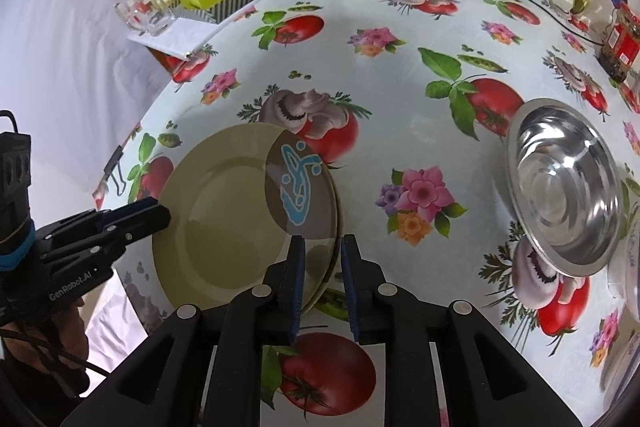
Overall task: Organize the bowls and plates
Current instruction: 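Open the right gripper and withdraw it from the beige plate stack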
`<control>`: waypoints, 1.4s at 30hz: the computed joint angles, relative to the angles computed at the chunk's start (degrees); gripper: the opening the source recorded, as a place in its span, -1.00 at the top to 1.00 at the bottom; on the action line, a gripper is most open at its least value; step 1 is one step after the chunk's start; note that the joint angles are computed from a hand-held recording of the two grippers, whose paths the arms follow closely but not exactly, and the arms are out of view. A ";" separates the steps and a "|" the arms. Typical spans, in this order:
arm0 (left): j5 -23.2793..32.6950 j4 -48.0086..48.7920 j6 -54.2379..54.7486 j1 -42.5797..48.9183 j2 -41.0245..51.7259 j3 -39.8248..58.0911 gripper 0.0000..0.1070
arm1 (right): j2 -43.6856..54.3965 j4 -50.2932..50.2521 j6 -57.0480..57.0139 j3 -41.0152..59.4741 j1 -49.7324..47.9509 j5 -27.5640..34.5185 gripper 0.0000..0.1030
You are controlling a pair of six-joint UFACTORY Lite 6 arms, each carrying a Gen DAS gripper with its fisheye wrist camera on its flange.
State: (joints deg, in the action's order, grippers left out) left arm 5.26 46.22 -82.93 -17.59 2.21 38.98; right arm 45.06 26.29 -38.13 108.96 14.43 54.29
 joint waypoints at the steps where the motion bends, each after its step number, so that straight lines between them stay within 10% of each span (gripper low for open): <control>1: 0.50 0.37 -0.38 -0.16 -0.65 -0.02 0.56 | -0.57 0.09 -0.12 -0.39 -0.18 -0.24 0.64; 42: 6.34 -17.06 19.90 -9.83 7.05 20.22 0.56 | -15.16 10.26 -10.84 -10.97 -16.28 -1.12 0.26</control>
State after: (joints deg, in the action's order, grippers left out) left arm 11.59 29.17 -63.03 -27.42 9.26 59.20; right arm 29.91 36.55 -48.97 97.99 -1.84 53.17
